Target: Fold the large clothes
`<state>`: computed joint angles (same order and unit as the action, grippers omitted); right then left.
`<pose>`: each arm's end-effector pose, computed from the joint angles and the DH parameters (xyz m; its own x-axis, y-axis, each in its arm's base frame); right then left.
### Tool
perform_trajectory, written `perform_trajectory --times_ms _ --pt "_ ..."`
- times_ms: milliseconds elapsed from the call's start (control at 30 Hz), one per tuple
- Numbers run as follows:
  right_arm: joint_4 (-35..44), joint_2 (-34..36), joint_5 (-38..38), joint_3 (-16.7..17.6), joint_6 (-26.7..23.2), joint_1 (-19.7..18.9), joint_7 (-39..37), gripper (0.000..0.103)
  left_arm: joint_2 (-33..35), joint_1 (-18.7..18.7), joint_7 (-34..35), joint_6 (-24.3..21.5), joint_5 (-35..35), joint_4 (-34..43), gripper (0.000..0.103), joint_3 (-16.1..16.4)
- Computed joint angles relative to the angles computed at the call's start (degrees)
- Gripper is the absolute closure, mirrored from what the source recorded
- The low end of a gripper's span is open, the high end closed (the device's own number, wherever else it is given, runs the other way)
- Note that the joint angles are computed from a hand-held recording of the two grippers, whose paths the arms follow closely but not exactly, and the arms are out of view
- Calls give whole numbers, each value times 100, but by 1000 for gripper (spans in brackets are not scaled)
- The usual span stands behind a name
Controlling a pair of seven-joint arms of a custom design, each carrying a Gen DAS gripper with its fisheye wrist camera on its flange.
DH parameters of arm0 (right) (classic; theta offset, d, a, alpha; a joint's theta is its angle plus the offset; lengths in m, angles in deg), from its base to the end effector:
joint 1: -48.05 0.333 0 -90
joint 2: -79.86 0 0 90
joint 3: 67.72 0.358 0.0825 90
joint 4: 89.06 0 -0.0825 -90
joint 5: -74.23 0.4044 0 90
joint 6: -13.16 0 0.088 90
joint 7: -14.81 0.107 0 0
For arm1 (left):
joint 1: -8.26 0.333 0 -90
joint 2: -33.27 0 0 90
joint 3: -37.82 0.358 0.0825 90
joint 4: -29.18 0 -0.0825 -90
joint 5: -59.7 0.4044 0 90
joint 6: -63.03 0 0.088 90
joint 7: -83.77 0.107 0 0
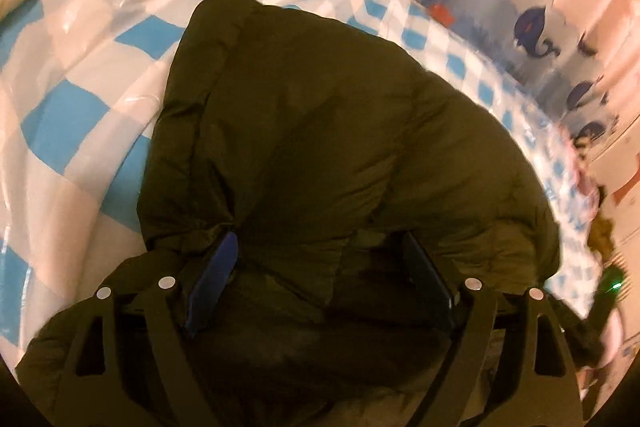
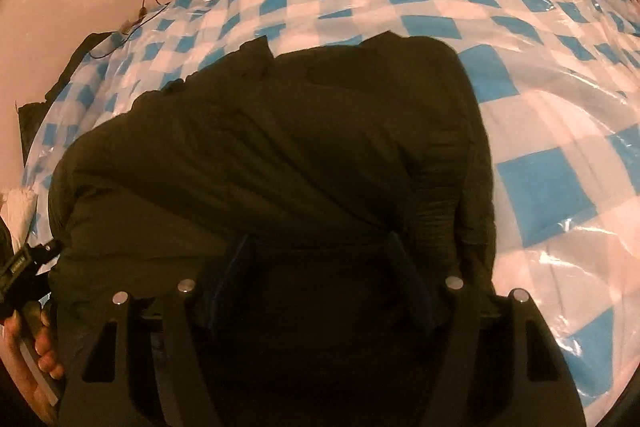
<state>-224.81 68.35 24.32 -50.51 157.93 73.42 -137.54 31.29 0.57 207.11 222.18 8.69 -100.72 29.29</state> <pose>0.3665 0.3539 0.4634 -0.4709 -0.8019 -0.3677 -0.5774 0.5953 -0.5587 0.5476 -0.1241 0.4514 -0.2143 -0.9028 0.3728 -0.8395 -0.0248 -0.5428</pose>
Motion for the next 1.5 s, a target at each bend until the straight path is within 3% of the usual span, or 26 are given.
perform_trajectory --times_ms 100,200,333,400,467,567,633,733,800,867,967,1033,1133,1167,1233,1333,1500 --pt "20 -224 -658 232 -343 -83 673 36 -168 -27 238 -123 -418 -15 22 47" --pt "26 -358 -579 262 -769 0 723 35 -235 -82 619 104 -901 -37 22 96" --pt "-258 -258 -77 -49 -70 -23 526 35 -62 -9 315 56 -601 22 22 110" --pt "-173 -420 -126 83 -309 -76 561 35 -109 99 -105 112 -233 -28 22 -17" --pt "71 -512 -405 280 -731 -117 412 35 -257 -67 536 -33 -938 67 22 109" --pt "429 -487 -595 317 -1199 -121 -92 31 -298 -229 1308 325 -1447 288 21 70" --pt "531 -350 -550 99 -967 -169 -410 31 -140 -229 1155 364 -1280 505 21 49" --pt "502 -83 -305 -107 -664 -213 -681 31 365 -105 380 264 -628 866 21 14" --pt "248 120 -103 -336 25 -286 -659 31 590 5 42 207 -285 935 21 -49" --pt "153 251 -104 -386 391 -348 -519 31 783 158 35 -24 -242 1000 21 -132" --pt "191 242 172 -393 322 -306 -744 31 716 238 -261 -4 110 866 21 -231" --pt "-28 -117 30 -352 691 -377 -387 30 360 397 -108 -434 -270 697 21 -211" --pt "-285 -869 -323 -8 883 -565 185 27 -382 470 129 -875 -549 236 21 71" --pt "-408 -1197 -246 143 842 -523 229 20 -703 483 255 -986 -537 7 21 214" --pt "-565 -1556 198 373 574 -313 26 15 -1408 594 330 -1294 -188 -511 21 567" --pt "-1019 -2054 1283 719 -2 330 -280 15 -2092 851 224 -1846 395 -1008 18 1096" --pt "-1933 -3046 2582 1497 98 1033 525 15 -2829 1477 246 -3272 1175 -1479 15 2043"
